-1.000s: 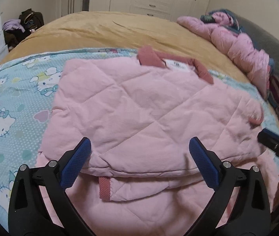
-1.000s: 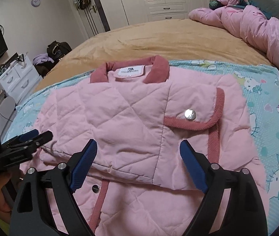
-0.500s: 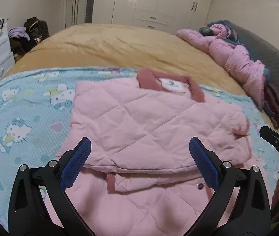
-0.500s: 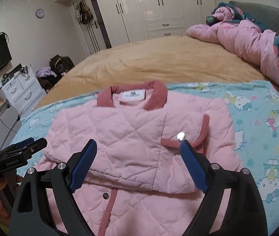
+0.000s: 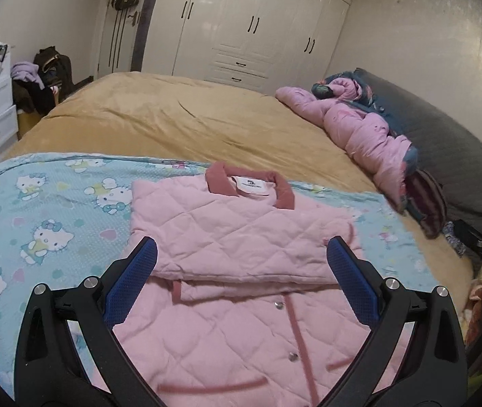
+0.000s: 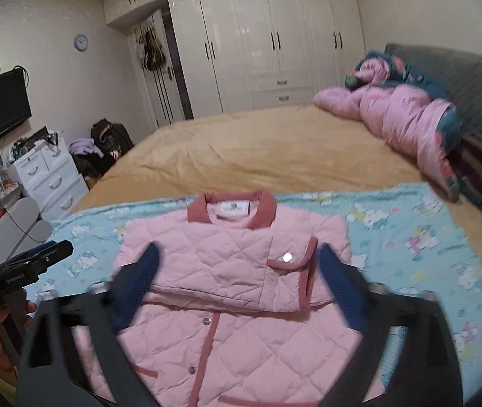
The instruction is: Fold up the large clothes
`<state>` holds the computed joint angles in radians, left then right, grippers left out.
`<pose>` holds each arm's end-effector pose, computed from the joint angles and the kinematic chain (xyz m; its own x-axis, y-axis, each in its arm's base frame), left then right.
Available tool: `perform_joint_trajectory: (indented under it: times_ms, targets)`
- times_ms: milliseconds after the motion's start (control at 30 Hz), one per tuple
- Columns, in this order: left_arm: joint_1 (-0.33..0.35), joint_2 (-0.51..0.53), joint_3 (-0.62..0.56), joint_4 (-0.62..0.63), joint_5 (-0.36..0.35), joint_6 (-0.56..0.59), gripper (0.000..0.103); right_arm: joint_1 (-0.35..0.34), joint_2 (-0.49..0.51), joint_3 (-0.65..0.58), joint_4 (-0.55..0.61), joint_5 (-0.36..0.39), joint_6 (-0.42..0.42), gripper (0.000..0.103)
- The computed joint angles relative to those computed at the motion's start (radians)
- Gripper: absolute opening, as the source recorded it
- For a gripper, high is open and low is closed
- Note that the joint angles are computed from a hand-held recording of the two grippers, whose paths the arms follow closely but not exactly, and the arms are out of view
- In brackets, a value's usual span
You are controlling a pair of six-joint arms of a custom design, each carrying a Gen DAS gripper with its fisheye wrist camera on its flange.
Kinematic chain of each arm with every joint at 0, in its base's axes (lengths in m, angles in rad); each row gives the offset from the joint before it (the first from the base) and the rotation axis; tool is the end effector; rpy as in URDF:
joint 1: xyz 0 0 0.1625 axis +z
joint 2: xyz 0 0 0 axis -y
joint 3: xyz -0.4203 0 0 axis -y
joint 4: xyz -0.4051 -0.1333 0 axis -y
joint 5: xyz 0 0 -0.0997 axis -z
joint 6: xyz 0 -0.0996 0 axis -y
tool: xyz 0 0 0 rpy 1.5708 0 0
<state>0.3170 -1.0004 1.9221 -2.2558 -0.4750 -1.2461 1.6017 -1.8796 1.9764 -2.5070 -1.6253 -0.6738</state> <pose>-0.4611 -0.3848 0.1259 -0.8577 -0.1278 -0.4980 0.3474 0.5701 -0.7445 0.1407 -0.4119 0.5315 -0.7680 -0.4090 0.4928 -0.6396 0.5277 -0.5589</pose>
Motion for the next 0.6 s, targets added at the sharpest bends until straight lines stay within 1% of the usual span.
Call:
perform_joint_trajectory:
  times_ms: [33, 133, 167, 200, 267, 367, 467, 533, 600]
  targets:
    - [-0.011, -0.011, -0.013, 0.069, -0.003, -0.045, 0.094, 0.013, -0.022, -0.003, 0.019, 0.000, 0.001, 0.099]
    - [-0.038, -0.035, -0.042, 0.205, -0.008, -0.129, 0.094, 0.046, -0.063, -0.027, 0.077, 0.014, 0.024, 0.099]
    - [-0.054, -0.043, -0.057, 0.268, -0.005, -0.171, 0.094, 0.053, -0.073, -0.035, 0.092, 0.019, 0.031, 0.099]
    - [-0.064, -0.047, -0.066, 0.310, -0.003, -0.197, 0.094, 0.059, -0.083, -0.044, 0.112, 0.027, 0.039, 0.099]
    - [-0.095, -0.052, -0.103, 0.449, -0.004, -0.282, 0.094, 0.065, -0.107, -0.054, 0.145, 0.043, 0.047, 0.099]
    - [-0.136, -0.059, -0.136, 0.601, -0.002, -0.397, 0.094, 0.067, -0.140, -0.068, 0.198, 0.066, 0.036, 0.099]
    - [-0.180, -0.051, -0.189, 0.815, -0.017, -0.579, 0.094, 0.049, -0.175, -0.082, 0.259, 0.106, 0.008, 0.099]
    - [-0.202, -0.048, -0.201, 0.883, -0.031, -0.647, 0.094, 0.018, -0.206, -0.087, 0.296, 0.150, -0.018, 0.099]
    - [-0.224, -0.047, -0.201, 0.926, -0.042, -0.695, 0.094, -0.008, -0.230, -0.089, 0.333, 0.172, -0.041, 0.099]
